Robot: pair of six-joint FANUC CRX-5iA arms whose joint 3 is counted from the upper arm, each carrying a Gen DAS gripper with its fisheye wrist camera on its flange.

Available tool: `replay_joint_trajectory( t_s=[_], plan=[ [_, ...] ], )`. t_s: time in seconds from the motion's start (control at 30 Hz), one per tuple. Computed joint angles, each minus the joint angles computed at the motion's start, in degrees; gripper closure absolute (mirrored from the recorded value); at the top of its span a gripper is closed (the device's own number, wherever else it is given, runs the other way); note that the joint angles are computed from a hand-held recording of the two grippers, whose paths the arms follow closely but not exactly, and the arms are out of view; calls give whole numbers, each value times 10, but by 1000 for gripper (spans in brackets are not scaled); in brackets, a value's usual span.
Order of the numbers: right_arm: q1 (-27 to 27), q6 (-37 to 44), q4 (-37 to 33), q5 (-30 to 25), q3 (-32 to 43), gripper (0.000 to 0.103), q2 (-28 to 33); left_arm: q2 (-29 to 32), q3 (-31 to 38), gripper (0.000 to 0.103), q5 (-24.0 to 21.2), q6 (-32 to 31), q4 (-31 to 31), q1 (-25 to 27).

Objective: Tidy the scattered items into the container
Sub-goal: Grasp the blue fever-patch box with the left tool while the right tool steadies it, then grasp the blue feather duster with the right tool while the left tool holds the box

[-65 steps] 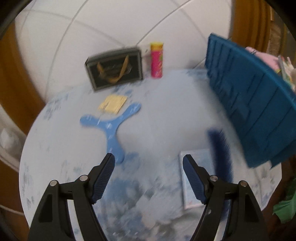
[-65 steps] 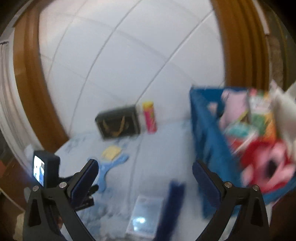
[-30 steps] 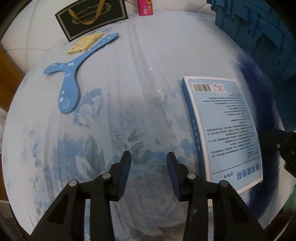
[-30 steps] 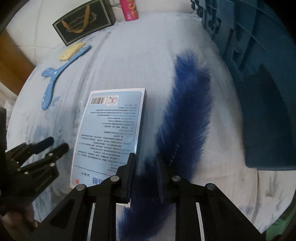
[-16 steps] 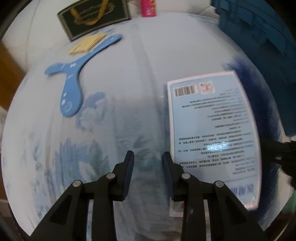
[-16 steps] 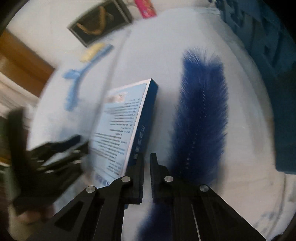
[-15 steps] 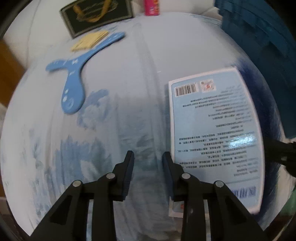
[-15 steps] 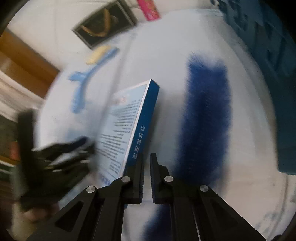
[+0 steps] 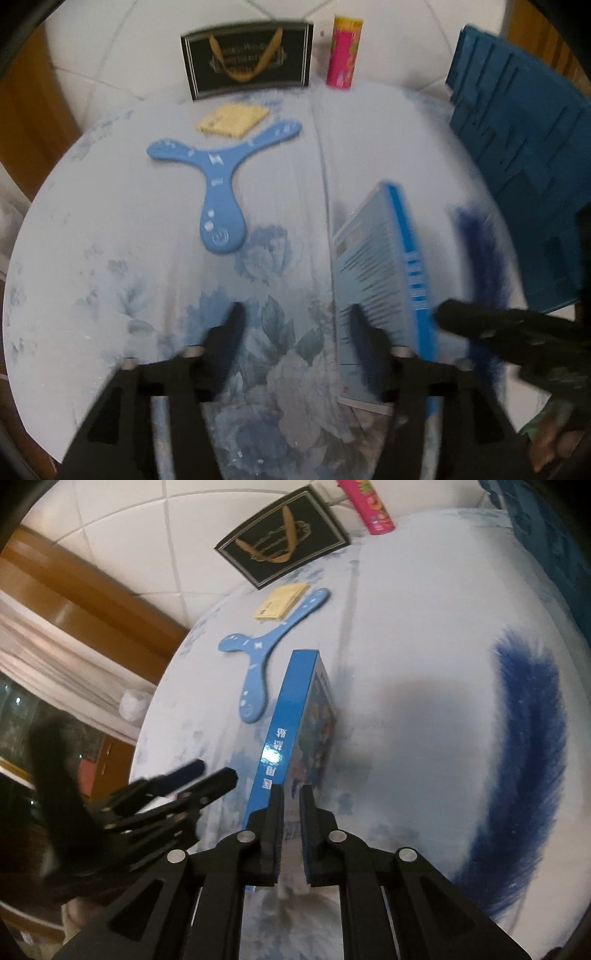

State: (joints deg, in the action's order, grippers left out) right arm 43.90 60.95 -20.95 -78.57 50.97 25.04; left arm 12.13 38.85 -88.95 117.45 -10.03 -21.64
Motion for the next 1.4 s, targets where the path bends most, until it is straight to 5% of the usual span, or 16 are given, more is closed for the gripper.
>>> replay_joint_trajectory(
  t_s=[0.5,0.67,0.87,1.23,1.4],
  plan=[
    [-15,13,-73,3,-36,89,5,19,30,32,-5,6,-11,-26],
    [-9,3,-53,8,-75,83,-18,38,37,33,2,-3,-13,-39],
    [13,-38,55,22,-143,83,-63,72,95,51,-28,-19,-76,-82],
    [6,-36,38,40,-173,80,-75,71,114,53,-70,-11,-111,-81],
    [11,-32,35,18,-129,78,-49,87,140,53,-90,-8,-112,-81]
  ],
)
